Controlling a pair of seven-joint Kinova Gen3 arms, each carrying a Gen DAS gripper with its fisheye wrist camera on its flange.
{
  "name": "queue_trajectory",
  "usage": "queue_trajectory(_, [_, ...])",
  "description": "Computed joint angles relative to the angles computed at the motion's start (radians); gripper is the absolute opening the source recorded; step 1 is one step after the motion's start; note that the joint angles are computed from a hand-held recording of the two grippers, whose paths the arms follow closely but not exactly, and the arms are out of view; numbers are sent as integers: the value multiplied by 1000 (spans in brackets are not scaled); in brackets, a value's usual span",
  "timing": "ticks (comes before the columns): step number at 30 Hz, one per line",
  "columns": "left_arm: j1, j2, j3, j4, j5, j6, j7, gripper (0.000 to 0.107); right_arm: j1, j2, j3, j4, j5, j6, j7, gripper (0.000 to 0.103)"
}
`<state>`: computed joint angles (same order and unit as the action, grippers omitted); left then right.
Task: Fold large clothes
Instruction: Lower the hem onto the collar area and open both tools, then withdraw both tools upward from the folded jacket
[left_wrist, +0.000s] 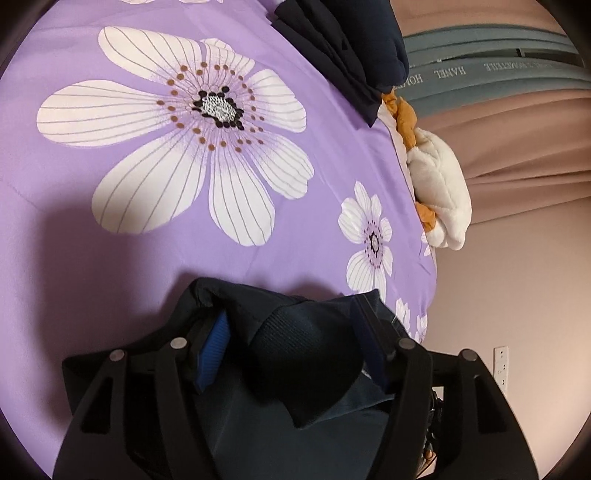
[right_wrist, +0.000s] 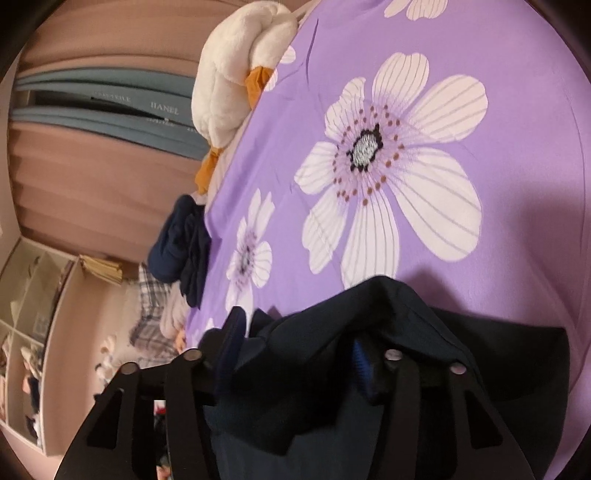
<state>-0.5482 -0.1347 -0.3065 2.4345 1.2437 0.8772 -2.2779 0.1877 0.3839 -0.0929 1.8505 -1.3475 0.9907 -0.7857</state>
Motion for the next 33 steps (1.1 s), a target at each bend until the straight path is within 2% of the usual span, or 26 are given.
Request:
queue_trajectory(3, [-5, 11, -6, 5, 27, 2, -20, 64, 6, 15, -2, -8, -22, 13, -11, 58])
queue_trajectory(6, [-6, 20, 5, 5, 57, -11, -24, 64, -3, 22, -5, -27, 1, 3, -47, 59])
queue_trajectory(11, [-9, 18, 11, -2, 85, -46, -26, 64, 35, 60, -25, -18, -100, 49, -7, 70])
queue_trajectory(14, [-5, 11, 12, -13, 74, -72, -9, 64, 34, 69, -18, -14, -140, 47, -5, 72])
queue_trajectory(16, [3, -18, 34, -28, 31, -137, 40, 66, 36, 61, -8, 6, -191, 38, 32, 74])
queue_trajectory(18, [42, -49, 20, -44, -37, -193, 104, 66, 68, 42, -40, 21, -207, -12, 51, 76])
queue_trajectory(20, [47, -64, 28, -64, -119, -196, 154, 66, 50, 19, -26, 10, -159, -43, 26, 76])
queue_trajectory(23, [2, -109, 137, -82, -241, -218, 198, 66, -7, -18, 14, -23, -37, -58, 7, 76])
queue_trajectory(26, [38, -152, 190, -98, -363, -224, 255, 66, -20, -70, -37, -38, 85, -109, 41, 76])
queue_trajectory(31, [60, -214, 406, -108, -566, -264, 382, 65, -230, -149, 37, -47, 289, -167, 86, 75])
queue_trajectory(32, [68, -216, 448, -110, -607, -274, 416, 65, -275, -162, 55, -47, 329, -179, 84, 73])
queue_trajectory(33, [85, -215, 472, -110, -644, -284, 450, 65, -314, -178, 58, -39, 370, -201, 87, 67])
